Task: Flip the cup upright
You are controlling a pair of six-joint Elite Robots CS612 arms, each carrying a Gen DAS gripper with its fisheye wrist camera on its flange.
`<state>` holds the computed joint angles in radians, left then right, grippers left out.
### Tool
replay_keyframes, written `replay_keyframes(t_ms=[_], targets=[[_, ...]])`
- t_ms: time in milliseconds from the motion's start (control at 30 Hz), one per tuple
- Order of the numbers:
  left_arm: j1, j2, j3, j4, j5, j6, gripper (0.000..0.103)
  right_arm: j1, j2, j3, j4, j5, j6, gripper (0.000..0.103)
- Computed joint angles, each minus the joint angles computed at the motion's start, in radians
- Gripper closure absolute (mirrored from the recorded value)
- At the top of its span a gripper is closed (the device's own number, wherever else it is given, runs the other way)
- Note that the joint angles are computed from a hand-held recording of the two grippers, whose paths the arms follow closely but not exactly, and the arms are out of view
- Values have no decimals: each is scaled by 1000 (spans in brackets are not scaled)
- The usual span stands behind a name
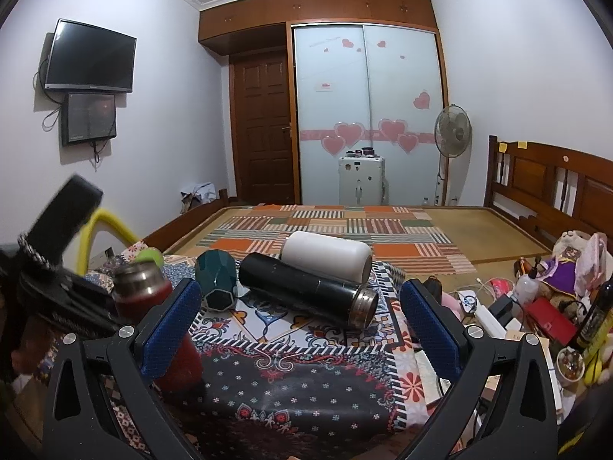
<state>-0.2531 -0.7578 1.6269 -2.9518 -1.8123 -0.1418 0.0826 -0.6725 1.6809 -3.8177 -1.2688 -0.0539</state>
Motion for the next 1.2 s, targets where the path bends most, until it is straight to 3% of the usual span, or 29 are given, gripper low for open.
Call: replay_keyframes(t_ms=[367,633,867,1067,1200], targets=[[0,44,-60,-31,32,-46,41,5,13,-18,32,-9,-11,0],[-2,100,-143,60,35,-46,42,3,20,-30,63,-22,-26,0],[-7,102,-137,37,50,-35,42,4,25,-43,98,-23,-34,0],[-2,74,-81,-82,54,-36,32,9,24,-45,116,-22,-40,0],[-2,46,-19,-186,128,-30,32,20,20,-47,125,-29,-54,0]])
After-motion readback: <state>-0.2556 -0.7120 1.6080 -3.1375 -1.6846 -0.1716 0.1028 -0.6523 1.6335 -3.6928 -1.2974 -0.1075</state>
